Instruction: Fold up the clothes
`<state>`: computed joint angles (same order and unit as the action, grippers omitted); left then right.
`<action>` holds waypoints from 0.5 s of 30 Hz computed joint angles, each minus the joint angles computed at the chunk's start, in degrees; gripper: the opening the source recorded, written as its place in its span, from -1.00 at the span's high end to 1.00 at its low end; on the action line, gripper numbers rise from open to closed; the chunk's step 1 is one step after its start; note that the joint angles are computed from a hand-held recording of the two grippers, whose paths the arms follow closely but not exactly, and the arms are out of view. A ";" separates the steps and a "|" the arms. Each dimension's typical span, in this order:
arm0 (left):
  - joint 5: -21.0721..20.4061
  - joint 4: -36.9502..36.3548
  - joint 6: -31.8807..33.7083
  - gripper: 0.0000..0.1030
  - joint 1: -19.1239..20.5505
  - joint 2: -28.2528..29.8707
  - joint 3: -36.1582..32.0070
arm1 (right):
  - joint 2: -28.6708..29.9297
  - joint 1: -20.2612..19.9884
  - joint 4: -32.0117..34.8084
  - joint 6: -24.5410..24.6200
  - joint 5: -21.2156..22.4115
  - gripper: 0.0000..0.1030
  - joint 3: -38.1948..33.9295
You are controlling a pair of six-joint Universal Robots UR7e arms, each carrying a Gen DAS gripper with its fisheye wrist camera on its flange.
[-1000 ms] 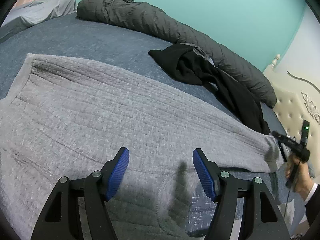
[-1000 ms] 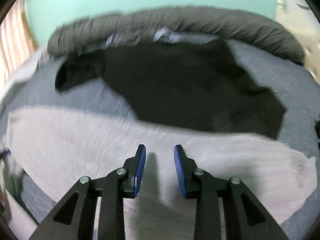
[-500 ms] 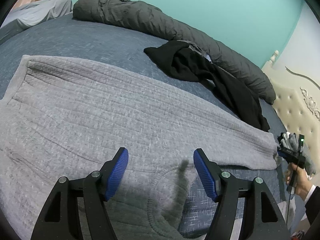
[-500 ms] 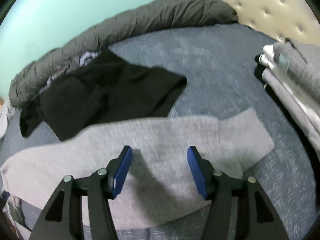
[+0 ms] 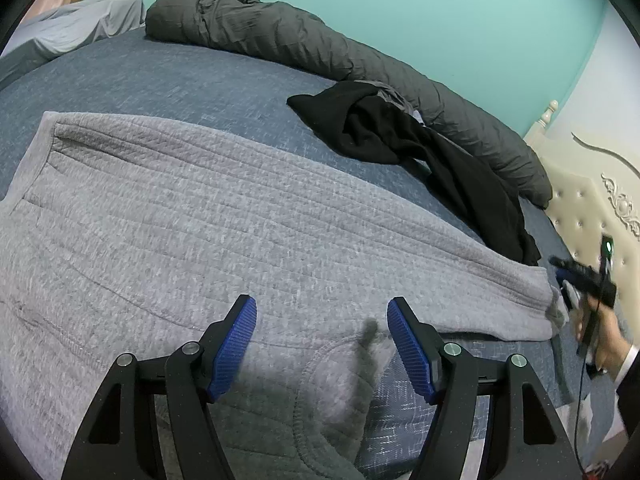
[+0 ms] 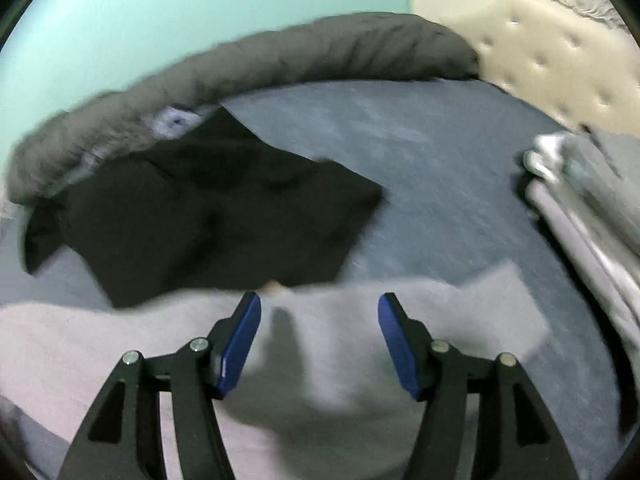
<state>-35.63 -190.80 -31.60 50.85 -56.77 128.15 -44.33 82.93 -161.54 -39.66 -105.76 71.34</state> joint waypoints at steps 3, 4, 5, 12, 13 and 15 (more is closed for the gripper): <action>-0.40 -0.18 0.50 -0.40 0.14 -0.21 0.16 | 3.85 2.51 12.23 0.83 -1.75 -0.34 -6.91; -0.35 -0.14 0.51 -0.40 0.14 -0.26 0.19 | 5.70 3.37 17.59 1.40 -2.59 -0.35 -10.20; -0.33 -0.07 0.47 -0.40 0.17 -0.33 0.22 | 7.99 4.60 20.54 0.49 -5.83 -0.35 -13.05; -0.80 -0.09 0.44 -0.42 0.79 -0.98 0.42 | 18.47 8.21 22.60 -6.04 -20.69 -0.43 -23.75; -0.87 -0.14 0.47 -0.42 0.89 -1.02 0.37 | 19.41 8.32 23.07 -6.09 -21.81 -0.43 -25.03; -0.98 -0.14 0.67 -0.42 1.07 -1.02 0.22 | 19.87 8.29 23.62 -5.96 -21.70 -0.43 -25.86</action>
<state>-36.61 -190.94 -30.94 51.91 -57.79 128.37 -24.46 91.22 -137.92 -45.61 -127.46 45.48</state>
